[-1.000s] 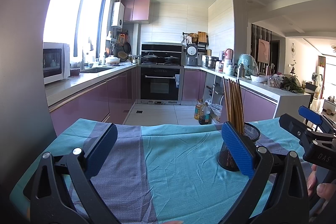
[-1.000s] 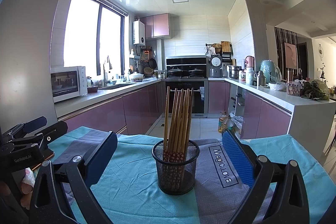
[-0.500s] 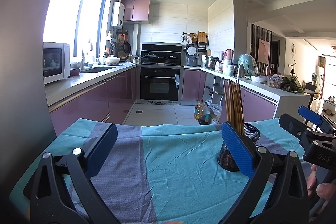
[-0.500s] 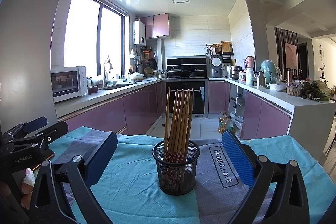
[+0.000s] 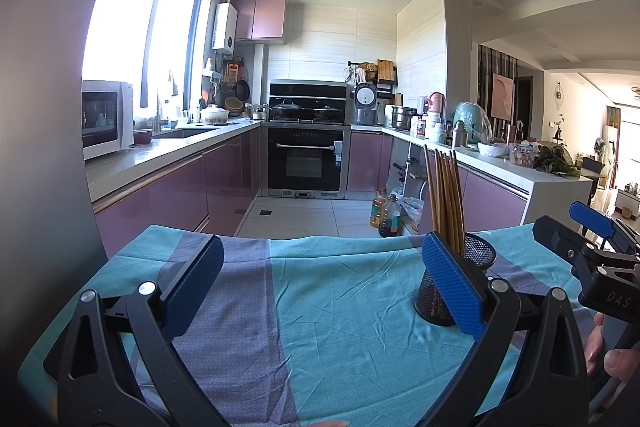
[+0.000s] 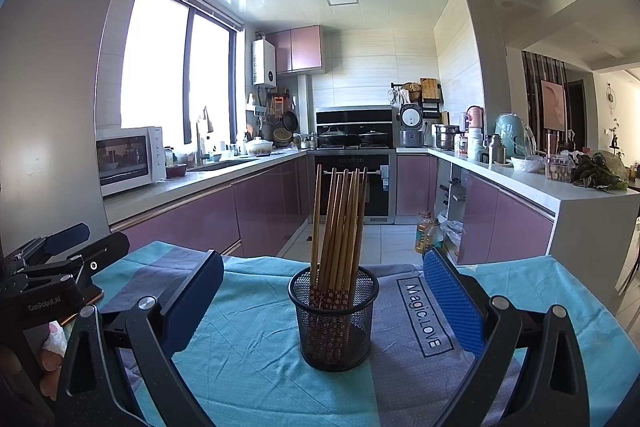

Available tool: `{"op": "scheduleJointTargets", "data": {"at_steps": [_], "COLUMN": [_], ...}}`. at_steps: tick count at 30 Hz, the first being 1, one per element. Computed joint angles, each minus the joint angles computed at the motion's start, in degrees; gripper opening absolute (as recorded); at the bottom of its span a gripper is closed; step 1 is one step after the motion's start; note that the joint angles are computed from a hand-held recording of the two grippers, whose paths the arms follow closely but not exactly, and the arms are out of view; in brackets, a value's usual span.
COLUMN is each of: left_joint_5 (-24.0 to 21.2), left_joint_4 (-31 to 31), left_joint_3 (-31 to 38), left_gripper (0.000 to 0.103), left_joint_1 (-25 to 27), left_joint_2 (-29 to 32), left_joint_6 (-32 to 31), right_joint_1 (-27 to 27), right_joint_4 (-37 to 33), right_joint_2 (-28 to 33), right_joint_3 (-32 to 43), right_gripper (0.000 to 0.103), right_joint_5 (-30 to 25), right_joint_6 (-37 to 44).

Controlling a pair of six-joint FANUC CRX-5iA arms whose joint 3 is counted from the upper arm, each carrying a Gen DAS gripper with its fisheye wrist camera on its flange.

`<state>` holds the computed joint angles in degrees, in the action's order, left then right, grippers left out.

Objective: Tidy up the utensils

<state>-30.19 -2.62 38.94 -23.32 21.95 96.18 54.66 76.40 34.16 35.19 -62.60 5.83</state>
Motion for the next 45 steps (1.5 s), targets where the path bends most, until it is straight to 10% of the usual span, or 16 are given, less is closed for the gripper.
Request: {"op": "scheduleJointTargets", "data": {"at_steps": [45], "left_joint_5": [-0.4], "left_joint_4": [1.6], "left_joint_3": [-0.8], "left_gripper": [0.098], "left_joint_1": [0.8], "left_joint_2": [0.3], "left_joint_6": [-1.2], "right_joint_1": [-0.2], "right_joint_4": [0.0], "right_joint_2": [-0.5], "right_joint_3": [-1.1], "right_gripper": [0.097], "right_joint_5": [0.5], "right_joint_6": [-1.1]}}
